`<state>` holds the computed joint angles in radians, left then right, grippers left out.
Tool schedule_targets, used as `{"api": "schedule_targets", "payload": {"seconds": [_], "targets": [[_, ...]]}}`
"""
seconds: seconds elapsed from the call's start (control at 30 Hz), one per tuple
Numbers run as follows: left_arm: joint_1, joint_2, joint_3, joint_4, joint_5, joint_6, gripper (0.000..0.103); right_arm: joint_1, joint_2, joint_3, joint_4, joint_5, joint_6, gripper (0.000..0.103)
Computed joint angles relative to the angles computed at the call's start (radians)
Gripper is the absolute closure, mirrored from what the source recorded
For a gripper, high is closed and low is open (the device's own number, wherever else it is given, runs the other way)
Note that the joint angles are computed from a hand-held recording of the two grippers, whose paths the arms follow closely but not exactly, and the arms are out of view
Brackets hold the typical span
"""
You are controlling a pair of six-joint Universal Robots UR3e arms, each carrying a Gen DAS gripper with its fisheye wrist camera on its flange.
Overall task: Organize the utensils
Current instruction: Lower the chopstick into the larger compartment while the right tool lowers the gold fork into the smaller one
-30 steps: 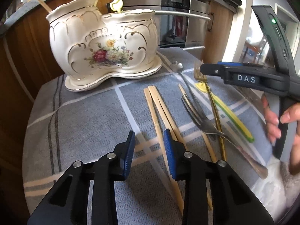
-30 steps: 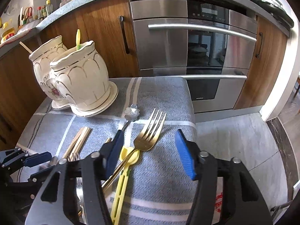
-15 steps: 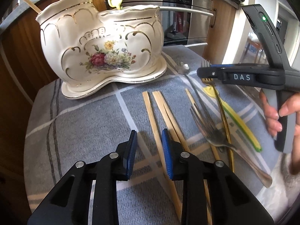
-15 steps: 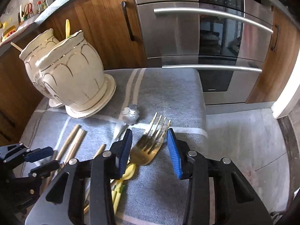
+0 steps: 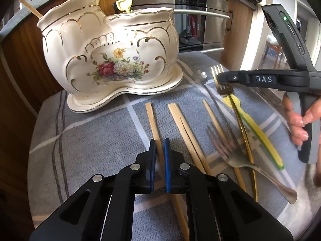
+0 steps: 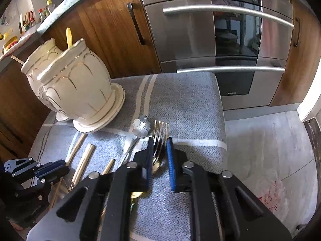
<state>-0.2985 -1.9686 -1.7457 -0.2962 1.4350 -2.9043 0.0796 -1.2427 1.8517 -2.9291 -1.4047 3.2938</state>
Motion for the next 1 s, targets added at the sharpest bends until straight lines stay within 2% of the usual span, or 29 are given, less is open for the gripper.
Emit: {"api": "schedule_targets", "payload": {"seconds": [0.07,0.27,0.4,0.7,0.87,1.0], "targets": [[0.008,0.013,-0.024,0.017,-0.007,0.006,0.096,0.003,-0.016,0.023,-0.03,-0.003,0.001,0.099],[0.039,0.073,-0.124,0.117,-0.043,0.009,0.097,-0.021,-0.102,0.125,-0.144,0.048,0.016,0.1],[0.069,0.124,-0.192,0.179,-0.078,0.002,0.097,-0.012,-0.179,0.191,-0.237,0.042,0.029,0.101],[0.134,0.232,-0.317,0.325,-0.152,-0.005,0.097,0.162,-0.225,0.183,-0.444,-0.262,0.007,0.101],[0.172,0.291,-0.375,0.447,-0.206,-0.017,0.097,0.219,-0.211,0.1,-0.449,-0.351,-0.022,0.101],[0.188,0.3,-0.349,0.479,-0.225,-0.025,0.097,0.266,-0.176,0.002,-0.422,-0.416,-0.071,0.101]]}}
